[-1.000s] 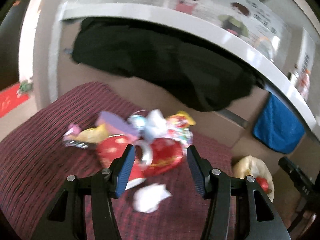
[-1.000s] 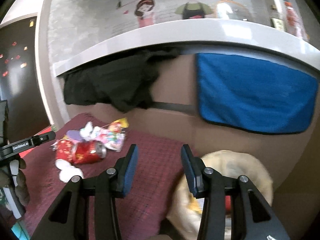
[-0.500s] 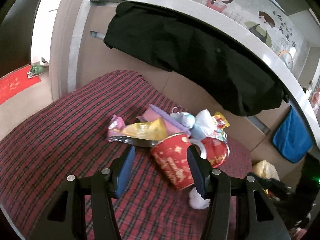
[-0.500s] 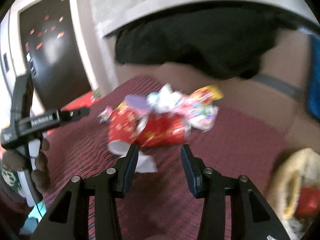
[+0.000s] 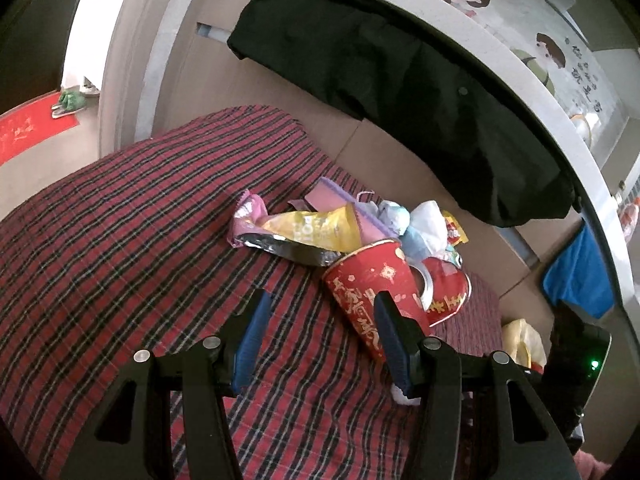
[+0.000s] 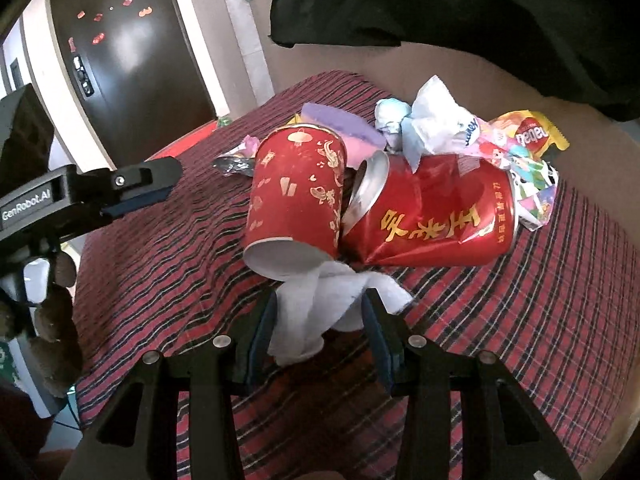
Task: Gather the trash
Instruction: 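Move both tools back to the table, right tool grasping the white tissue, then grasp the red paper cup with the left tool while the right tool holds the tissue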
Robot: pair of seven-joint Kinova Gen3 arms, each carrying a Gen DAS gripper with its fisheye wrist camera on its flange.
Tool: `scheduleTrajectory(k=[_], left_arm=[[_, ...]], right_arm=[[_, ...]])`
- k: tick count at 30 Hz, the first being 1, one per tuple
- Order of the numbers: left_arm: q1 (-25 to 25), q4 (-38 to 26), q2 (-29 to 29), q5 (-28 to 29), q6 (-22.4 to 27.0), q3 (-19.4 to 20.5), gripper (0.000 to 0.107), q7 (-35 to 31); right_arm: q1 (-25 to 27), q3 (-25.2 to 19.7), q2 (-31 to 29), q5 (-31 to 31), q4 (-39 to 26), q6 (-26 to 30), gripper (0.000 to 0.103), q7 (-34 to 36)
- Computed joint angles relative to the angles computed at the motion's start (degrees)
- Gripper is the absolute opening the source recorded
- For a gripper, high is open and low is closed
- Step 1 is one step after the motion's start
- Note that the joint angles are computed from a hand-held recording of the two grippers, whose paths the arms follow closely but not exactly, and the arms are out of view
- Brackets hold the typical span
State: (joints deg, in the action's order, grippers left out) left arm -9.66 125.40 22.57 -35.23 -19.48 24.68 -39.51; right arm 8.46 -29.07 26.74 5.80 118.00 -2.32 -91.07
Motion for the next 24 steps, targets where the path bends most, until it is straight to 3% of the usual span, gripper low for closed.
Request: scheduleTrajectory(k=[6,9,11,19,22,24], left_arm=[[-0.5,-2.5,2.0,-2.2,2.0,3.7,0.055,1.5],[-0.2,-4.3,3.1,-2.0,4.2,5.7,0.055,1.5],[0.6,-5.9,3.8,-0.3,6.6,6.3,0.056,0.7],[7.1,-13.2,5.8,9.7,14.8,2.9,0.058,-3.3],[5.9,-16.0,8.1,11.5,18.3,5.5,0.060,-5.2],[4.4,-17.5,9.9,12.7,20.1,8.1,0.061,-6.6]], right_arm=[[8.5,-7.5,-2.4,1.8,3.3,0.9,0.011,1.8],[8.1,-6.0,-4.9,1.9,5.8,-0.8,0.009,2.4],[10.7,-7.5,-5.6,2.7,7.0,-1.5,0.009,1.3],[15.2,-5.6,-9.8,6.4,12.1,-6.4,0.009,-5.4],[18.9,-7.0,-11.0,9.7,13.6,-7.5,0.009,-9.0],[18.3,-5.8,-11.3,10.6,13.7,-7.8,0.009,-10.3]])
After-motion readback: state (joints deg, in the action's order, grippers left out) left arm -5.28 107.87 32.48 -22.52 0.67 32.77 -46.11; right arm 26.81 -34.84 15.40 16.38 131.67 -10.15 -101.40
